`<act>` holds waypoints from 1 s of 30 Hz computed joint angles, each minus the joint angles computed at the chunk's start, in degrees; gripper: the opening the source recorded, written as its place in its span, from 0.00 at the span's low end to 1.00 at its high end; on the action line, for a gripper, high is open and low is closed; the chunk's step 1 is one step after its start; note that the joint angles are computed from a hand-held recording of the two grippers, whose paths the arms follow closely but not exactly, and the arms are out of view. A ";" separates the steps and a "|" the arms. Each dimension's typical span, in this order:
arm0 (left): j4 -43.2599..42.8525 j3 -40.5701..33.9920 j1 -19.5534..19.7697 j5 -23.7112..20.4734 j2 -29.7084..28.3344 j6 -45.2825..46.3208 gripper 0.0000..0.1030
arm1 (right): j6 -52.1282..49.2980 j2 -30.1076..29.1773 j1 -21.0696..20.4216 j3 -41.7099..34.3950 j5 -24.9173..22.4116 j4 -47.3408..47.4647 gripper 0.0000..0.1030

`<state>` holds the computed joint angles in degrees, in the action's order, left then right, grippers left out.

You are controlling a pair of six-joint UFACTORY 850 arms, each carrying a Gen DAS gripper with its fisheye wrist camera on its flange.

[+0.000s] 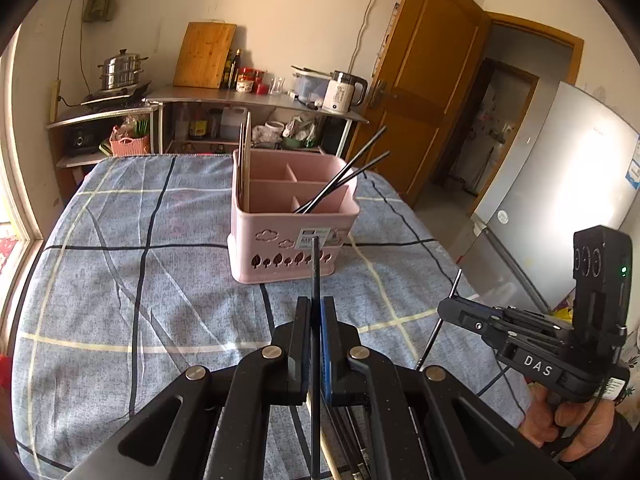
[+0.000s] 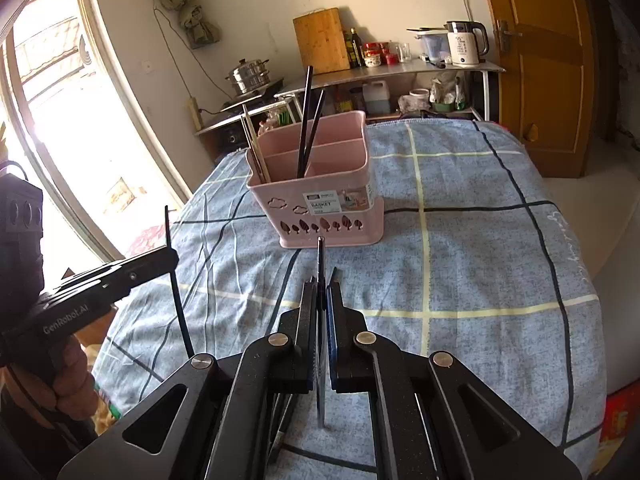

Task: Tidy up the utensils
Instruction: 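Lift both held chopsticks and carry them toward the pink basket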

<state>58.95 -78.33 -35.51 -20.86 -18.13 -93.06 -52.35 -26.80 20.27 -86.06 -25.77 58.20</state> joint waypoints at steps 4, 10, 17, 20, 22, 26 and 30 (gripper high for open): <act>1.99 0.88 -0.44 -0.34 1.33 -1.76 0.04 | -0.85 0.88 -0.25 0.88 0.27 0.57 0.04; 0.57 2.93 -1.51 -0.57 3.33 -1.19 0.04 | -1.21 2.28 -0.71 2.72 0.07 0.44 0.05; -3.39 5.61 -2.54 -0.82 5.08 0.25 0.04 | -2.14 4.07 -1.14 4.83 -0.30 0.47 0.05; -4.62 5.96 -2.73 -1.16 5.24 1.24 0.04 | -2.01 4.42 -1.18 5.14 -0.34 -0.03 0.05; -4.58 6.13 -2.80 -1.33 5.29 1.15 0.04 | -1.95 4.61 -1.20 5.32 -0.38 -0.23 0.05; 3.29 4.24 -2.81 -4.30 3.78 -3.13 0.04 | -2.66 4.61 -1.18 5.38 -0.36 0.63 0.05; 13.11 2.65 -2.24 -5.74 1.71 -10.35 0.04 | -3.48 3.74 -0.84 4.46 0.16 1.67 0.04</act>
<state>72.05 -75.68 -37.75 -26.60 -16.43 -103.40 -55.83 -23.06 19.43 -81.60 -25.62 59.86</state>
